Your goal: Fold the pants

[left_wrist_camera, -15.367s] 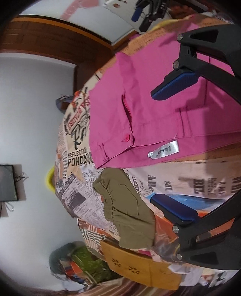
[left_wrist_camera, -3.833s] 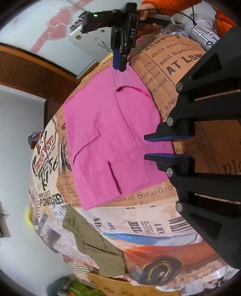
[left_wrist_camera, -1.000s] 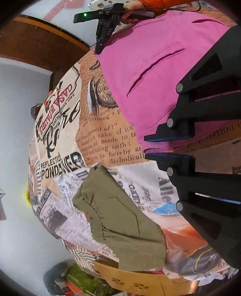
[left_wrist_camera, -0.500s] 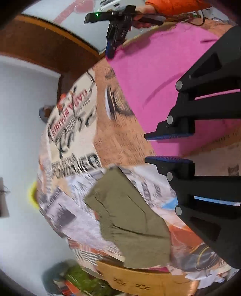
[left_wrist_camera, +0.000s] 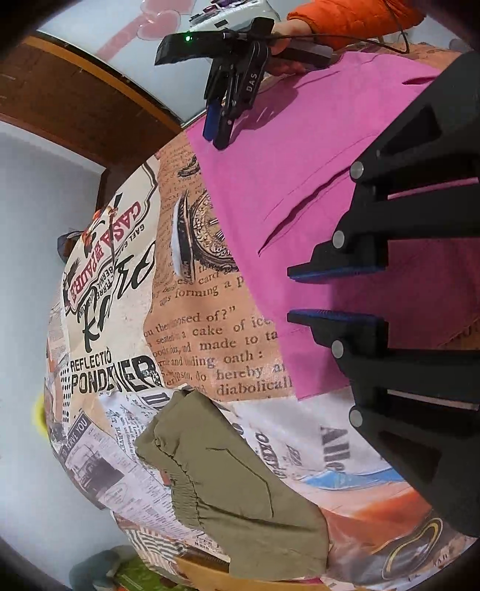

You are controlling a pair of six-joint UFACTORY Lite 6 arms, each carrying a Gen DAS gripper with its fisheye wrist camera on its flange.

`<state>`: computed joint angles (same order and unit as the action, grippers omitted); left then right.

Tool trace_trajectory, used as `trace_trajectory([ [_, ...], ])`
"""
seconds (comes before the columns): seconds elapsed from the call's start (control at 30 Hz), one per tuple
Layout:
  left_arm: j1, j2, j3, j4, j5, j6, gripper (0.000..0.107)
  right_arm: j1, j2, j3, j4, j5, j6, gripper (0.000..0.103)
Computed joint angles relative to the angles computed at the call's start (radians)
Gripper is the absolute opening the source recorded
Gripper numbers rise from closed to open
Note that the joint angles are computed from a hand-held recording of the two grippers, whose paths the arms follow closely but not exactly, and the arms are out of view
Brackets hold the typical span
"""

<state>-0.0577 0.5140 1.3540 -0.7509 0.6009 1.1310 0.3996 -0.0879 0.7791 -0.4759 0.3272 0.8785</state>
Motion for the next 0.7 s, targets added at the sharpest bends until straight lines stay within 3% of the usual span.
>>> trace_trajectory([
  [0.13, -0.001, -0.037, -0.017, 0.033, -0.030, -0.046, 0.016, -0.001, -0.073, -0.006, 0.014, 0.088, -0.006, 0.036],
  [0.3, 0.060, -0.140, -0.059, 0.023, 0.021, -0.047, 0.016, 0.071, -0.253, -0.024, -0.008, 0.224, 0.036, 0.036],
  [0.5, 0.146, -0.342, -0.155, 0.014, 0.090, -0.033, 0.016, 0.312, -0.358, 0.065, -0.137, 0.434, 0.215, 0.036],
  [0.7, 0.251, -0.555, -0.280, -0.010, 0.190, 0.018, 0.022, 0.594, -0.331, 0.172, -0.261, 0.625, 0.411, 0.037],
])
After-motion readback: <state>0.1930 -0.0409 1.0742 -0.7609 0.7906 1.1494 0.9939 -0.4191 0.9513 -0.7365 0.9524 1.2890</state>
